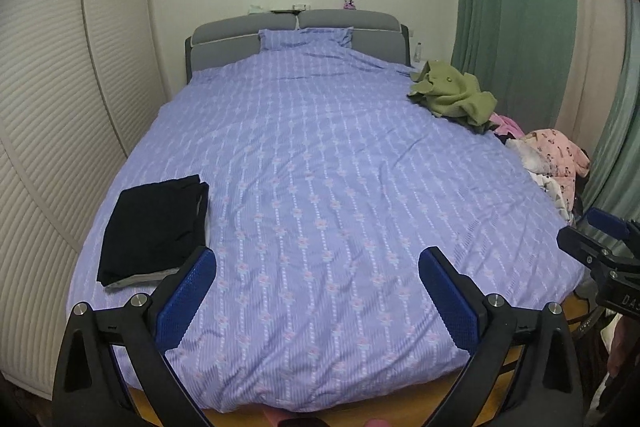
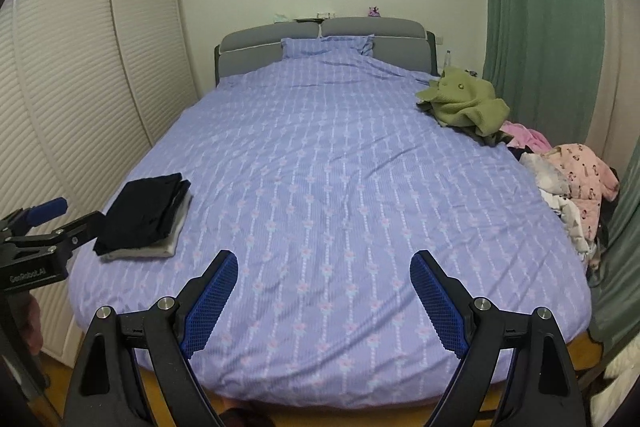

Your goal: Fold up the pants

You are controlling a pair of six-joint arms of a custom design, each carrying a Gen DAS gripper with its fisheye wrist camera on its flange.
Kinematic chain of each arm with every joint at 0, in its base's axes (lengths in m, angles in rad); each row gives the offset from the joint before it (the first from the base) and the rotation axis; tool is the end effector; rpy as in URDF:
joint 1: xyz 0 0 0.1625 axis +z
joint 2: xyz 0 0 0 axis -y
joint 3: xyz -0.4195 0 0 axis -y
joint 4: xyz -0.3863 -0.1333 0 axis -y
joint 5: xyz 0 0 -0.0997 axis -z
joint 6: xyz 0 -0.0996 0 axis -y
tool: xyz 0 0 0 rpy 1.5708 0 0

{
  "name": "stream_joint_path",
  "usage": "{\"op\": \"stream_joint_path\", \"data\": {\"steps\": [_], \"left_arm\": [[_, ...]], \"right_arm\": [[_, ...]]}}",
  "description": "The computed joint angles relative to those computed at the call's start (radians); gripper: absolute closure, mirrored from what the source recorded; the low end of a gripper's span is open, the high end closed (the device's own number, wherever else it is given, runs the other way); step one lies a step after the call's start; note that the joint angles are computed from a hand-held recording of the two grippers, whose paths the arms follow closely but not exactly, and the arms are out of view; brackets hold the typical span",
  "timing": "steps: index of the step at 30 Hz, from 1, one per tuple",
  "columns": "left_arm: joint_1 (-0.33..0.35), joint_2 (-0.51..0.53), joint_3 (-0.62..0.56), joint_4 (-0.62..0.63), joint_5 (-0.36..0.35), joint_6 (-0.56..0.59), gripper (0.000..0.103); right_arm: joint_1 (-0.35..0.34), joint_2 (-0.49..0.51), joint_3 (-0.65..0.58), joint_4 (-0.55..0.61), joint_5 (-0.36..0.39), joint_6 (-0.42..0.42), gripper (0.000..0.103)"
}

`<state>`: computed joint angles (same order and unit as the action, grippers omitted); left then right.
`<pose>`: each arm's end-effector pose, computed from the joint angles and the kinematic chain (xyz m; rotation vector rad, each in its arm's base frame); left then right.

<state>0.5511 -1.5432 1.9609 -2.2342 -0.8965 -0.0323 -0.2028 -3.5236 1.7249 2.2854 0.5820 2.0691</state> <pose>-0.3068 -0.4180 0.3739 1.1253 2.3269 -0.7302 0.4214 -0.3077 0.2687 -0.0739 -2.0143 1.1921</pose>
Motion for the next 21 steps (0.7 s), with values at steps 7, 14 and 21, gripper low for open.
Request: {"op": "stream_joint_path", "data": {"steps": [7, 14, 21], "left_arm": [[-0.08, -0.043, 0.039, 0.021, 0.035, -0.032, 0.0], [-0.103, -0.05, 0.042, 0.009, 0.037, -0.034, 0.0], [-0.104, -0.05, 0.043, 0.018, 0.034, -0.044, 0.0]], "right_arm": [[0.053, 0.018, 0.018, -0.084, 0.024, 0.068, 0.014], [0.072, 0.021, 0.018, -0.114, 0.031, 0.111, 0.014], [0.081, 0.025, 0.009, -0.131, 0.041, 0.139, 0.014]]}}
